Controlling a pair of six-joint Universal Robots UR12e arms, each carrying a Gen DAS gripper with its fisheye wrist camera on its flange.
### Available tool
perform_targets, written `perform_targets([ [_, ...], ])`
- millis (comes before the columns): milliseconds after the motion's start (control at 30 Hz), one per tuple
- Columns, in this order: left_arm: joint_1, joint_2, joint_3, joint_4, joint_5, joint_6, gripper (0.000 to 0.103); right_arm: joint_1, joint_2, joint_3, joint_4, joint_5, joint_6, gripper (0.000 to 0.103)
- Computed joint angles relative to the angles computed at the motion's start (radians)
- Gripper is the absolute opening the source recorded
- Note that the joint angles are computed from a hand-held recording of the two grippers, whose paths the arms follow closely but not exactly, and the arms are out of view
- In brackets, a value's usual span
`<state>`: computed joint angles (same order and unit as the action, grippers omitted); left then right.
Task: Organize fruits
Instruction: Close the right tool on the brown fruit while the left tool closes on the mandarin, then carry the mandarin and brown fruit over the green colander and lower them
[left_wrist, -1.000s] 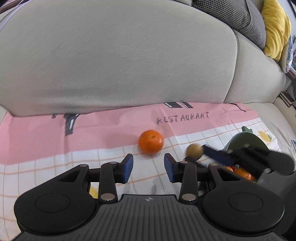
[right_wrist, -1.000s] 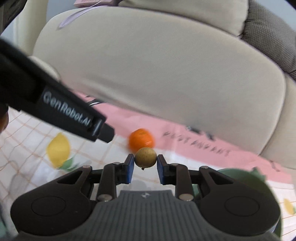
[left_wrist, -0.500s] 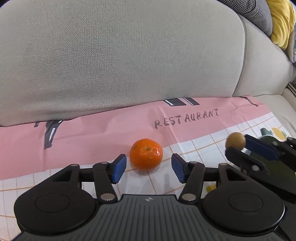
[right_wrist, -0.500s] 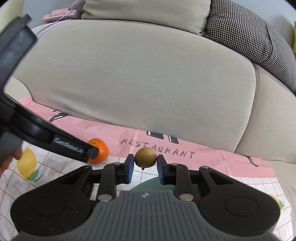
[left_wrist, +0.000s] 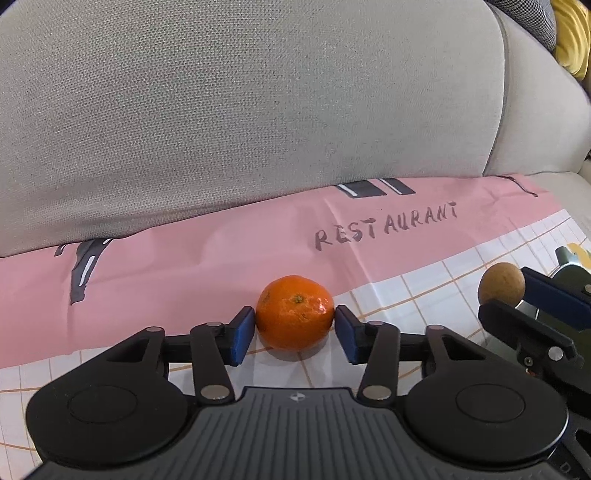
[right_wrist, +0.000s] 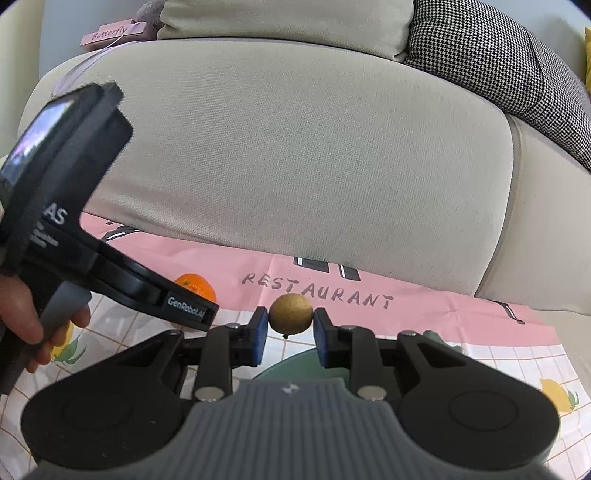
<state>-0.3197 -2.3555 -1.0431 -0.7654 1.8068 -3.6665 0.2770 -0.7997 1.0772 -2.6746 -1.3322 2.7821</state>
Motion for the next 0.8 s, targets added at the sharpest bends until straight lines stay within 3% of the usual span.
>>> perform_targets([
  [167,-0.006,0.003,0.001,0.002,0.020,0.006,0.052,-0.003,-0.001,0.000,0.003,0.010,0.009,0.023],
  [500,-0.033,0.066,-0.054,0.097,0.061,-0.030,0.051,-0.019,-0.023,0.021,-0.005,0.070,0.024,0.023],
  [800,-0.088,0.099,-0.063,0.152,0.112,0.040,0.051,-0.053,-0.096,0.124,-0.041,0.115,-0.019,0.023],
])
